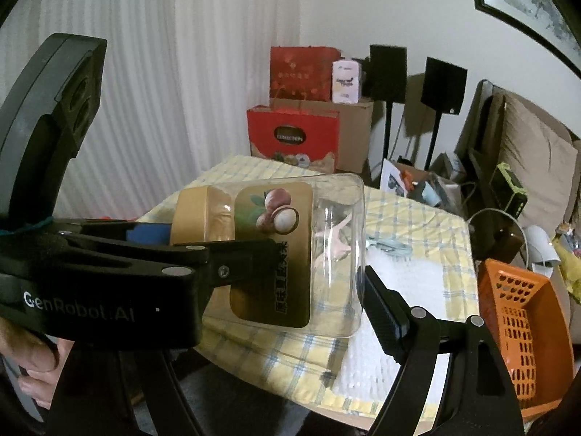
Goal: Organize objects
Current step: 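Carry the held jar with the right gripper toward the orange basket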
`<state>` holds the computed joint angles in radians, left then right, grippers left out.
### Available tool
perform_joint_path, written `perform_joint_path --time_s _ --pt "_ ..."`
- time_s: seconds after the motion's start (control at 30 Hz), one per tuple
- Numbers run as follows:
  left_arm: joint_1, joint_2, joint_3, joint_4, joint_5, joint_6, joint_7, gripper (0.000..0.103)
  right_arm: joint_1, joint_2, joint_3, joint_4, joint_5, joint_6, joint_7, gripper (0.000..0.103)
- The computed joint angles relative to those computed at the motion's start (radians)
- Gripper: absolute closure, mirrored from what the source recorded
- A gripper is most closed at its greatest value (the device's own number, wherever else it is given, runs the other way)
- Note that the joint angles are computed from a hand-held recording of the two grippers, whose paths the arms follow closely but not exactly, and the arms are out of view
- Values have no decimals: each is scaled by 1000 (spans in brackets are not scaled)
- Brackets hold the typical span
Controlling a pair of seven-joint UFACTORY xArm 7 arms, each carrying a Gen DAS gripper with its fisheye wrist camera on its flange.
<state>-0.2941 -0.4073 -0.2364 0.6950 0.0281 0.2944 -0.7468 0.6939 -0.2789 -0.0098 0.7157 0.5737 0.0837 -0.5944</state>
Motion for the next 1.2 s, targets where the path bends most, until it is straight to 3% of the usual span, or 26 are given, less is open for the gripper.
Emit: perform_joint_path --time_s 0.7,1.2 --pt "1 -33 -55 50 59 42 -54 18 -29 -172 -6 -102 -193 -5 192 21" --pt "-8 -2 -74 98 93 67 -84 18 -7 -223 -62 -136 -257 -8 234 21"
